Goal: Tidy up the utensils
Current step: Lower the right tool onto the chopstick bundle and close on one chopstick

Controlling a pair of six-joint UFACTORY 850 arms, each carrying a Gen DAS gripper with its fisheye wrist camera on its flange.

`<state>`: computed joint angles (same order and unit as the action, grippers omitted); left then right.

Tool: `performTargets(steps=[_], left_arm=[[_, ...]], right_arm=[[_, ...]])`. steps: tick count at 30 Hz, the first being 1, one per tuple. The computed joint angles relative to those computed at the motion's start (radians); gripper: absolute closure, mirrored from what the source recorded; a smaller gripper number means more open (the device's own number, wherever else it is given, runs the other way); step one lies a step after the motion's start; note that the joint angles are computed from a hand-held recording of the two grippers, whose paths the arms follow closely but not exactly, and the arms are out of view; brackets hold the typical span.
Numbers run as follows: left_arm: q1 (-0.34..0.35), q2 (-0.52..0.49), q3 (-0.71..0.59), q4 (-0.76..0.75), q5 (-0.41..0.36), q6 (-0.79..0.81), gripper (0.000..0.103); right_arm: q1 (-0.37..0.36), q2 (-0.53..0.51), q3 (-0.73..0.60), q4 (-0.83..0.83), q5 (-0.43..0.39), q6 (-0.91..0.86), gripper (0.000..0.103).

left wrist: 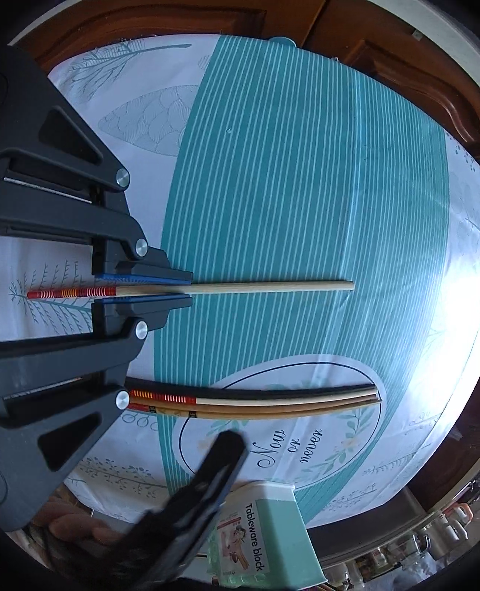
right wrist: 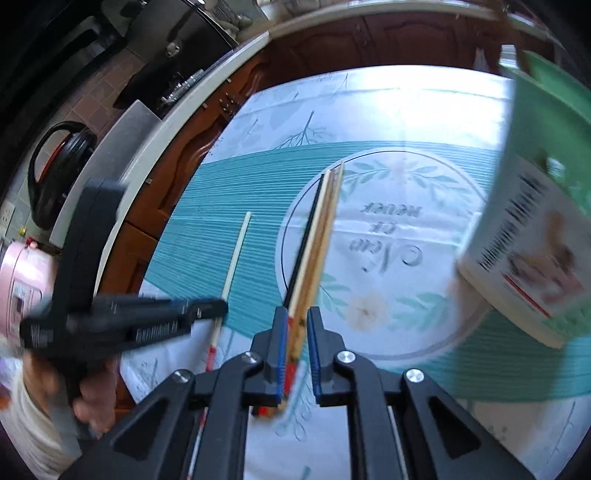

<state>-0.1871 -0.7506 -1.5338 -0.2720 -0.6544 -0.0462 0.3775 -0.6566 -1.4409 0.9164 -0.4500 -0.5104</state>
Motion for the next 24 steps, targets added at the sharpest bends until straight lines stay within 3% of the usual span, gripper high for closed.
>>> performTargets(steps=[5,14,24], left_arm=[[0.043,0.026,0.044,-0.066,0.008,0.096,0.100],[0.055,0.036,0.055,-0.108,-0.002,0.142,0.099],[0.050,0.033,0.054,-0.114,-0.002,0.147,0.099]], right_arm=[[-0.008,-0.108,-0.153,-0.100,-0.101,0.166,0.093],[-0.002,-0.223,-0.325,-0.327,-0.194,0.432,0.093],[-0.003,-0.234,-0.346,-0.328,-0.223,0.437,0.093]])
